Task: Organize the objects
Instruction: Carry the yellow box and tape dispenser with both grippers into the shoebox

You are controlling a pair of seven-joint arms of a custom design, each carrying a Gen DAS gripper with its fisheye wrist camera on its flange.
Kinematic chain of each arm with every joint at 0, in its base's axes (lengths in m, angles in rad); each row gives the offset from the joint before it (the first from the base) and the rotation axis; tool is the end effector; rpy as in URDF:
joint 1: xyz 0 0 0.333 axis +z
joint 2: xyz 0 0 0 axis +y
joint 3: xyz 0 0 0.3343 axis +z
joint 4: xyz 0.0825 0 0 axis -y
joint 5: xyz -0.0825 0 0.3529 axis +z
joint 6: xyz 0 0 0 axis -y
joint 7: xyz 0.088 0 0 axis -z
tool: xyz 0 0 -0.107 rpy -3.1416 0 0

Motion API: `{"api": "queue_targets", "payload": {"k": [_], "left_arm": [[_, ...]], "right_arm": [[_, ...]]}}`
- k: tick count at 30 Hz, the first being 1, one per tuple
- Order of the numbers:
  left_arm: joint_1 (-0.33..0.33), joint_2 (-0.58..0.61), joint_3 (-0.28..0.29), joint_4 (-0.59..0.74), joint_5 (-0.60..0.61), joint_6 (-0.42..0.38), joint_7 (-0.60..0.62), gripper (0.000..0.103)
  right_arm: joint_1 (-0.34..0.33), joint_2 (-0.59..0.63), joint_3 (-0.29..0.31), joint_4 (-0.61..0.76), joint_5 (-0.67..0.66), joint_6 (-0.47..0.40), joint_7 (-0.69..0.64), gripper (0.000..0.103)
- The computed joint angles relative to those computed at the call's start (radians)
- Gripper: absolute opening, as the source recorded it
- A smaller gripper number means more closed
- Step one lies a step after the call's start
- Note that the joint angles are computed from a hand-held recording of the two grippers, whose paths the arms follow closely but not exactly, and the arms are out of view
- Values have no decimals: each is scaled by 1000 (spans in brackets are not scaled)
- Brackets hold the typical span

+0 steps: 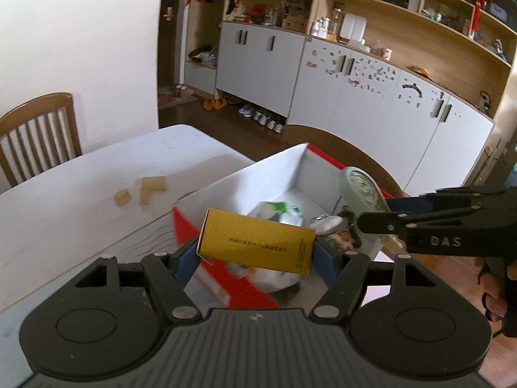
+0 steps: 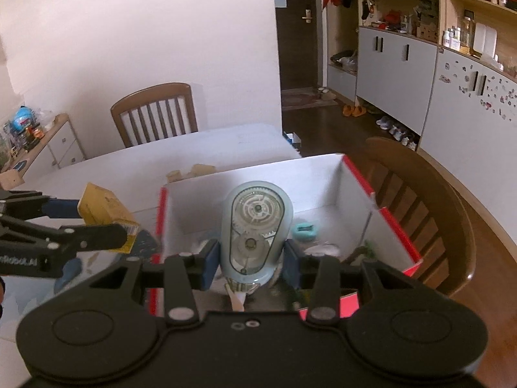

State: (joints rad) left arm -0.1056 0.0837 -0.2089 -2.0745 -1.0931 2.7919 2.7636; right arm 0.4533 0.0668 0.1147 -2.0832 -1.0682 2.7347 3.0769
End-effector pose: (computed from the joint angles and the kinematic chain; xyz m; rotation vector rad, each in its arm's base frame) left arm 0.5554 -0.1346 0.4778 -1.2630 2.3020 -1.1539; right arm 0.4602 0.3322 0.4801 -1.6432 1.7420 -0.6621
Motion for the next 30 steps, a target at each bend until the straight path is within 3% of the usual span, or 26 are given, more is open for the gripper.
{"api": "queue_targets", "payload": {"k": [8, 15, 22, 30], "left_arm": [[-56, 55, -41, 30, 101, 65, -101, 73], [-90, 129, -64, 71, 276, 86, -271, 73], [-141, 212, -41, 119, 533, 89, -510, 73], [-179, 298, 0, 199, 762, 67, -737, 73]], "right_arm": [[-67, -10, -34, -49, 42, 110, -127, 41], [-118, 23, -59, -63, 192, 204, -337, 41], [-164, 116, -34, -20, 500, 257, -654, 41], [-215, 221, 38, 66, 792, 216, -986, 41]]}}
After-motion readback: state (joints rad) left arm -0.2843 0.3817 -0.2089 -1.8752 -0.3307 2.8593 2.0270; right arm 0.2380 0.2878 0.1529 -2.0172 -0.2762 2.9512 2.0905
